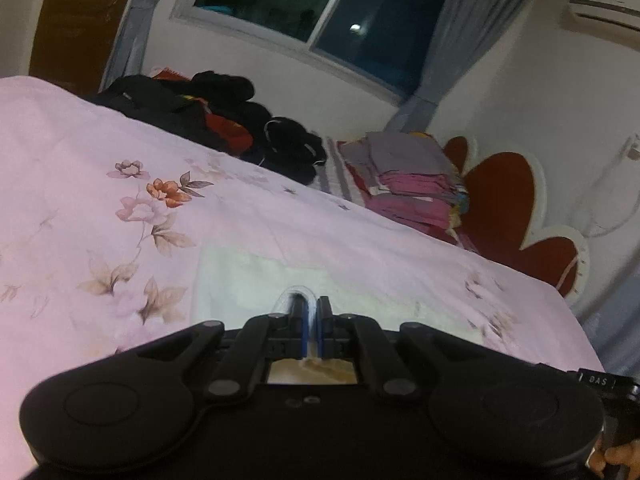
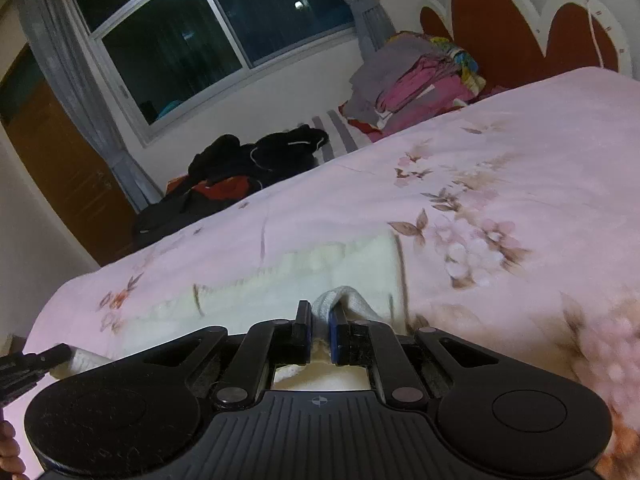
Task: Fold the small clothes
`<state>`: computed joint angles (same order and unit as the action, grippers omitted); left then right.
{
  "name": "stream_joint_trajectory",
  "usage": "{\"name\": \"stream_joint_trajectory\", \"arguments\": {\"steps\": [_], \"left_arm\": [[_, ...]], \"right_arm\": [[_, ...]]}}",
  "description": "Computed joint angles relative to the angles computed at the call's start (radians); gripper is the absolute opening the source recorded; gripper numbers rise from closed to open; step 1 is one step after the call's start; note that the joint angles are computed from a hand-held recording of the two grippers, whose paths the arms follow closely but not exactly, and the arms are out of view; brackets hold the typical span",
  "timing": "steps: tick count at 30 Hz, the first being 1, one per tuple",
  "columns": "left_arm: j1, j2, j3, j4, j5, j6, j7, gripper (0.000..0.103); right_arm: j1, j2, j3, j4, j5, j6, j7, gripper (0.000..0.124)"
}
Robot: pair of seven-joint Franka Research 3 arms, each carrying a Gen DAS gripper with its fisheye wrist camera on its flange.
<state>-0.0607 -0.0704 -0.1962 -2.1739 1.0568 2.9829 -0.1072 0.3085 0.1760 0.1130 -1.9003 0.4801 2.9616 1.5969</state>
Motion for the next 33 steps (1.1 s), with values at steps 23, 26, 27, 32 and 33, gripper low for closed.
{"name": "stream_joint_trajectory", "arguments": {"steps": [23,26,27,32,33], "left_arm": [[-0.118,0.228,0.12,0.232,-0.122,-0.197,0.202,0.066],[-0.092,0.235,0.094,0.228,-0.185,-0.166,0.35,0.06],[-0.091,0.243,0.089,0.234,-0.205,-0.169,0.384,0.06],[-0.09,0.301,0.077,0.266,-0.336,-0.177,0.522,0.048],[-0.093,0.308,0.08,0.269,-0.349,-0.175,0.539,0.039]], "right_arm": [[-0.004,0.351,-0.047,0.395,-0.186,-0.084,0.097,0.086],[-0.03,0.364,-0.012,0.414,-0.172,-0.099,0.02,0.085],[-0.037,0.37,-0.002,0.422,-0.167,-0.111,-0.007,0.079],[-0.025,0.407,-0.009,0.47,-0.17,-0.177,-0.079,0.062],[-0.023,0.411,-0.011,0.472,-0.171,-0.179,-0.089,0.061]]}}
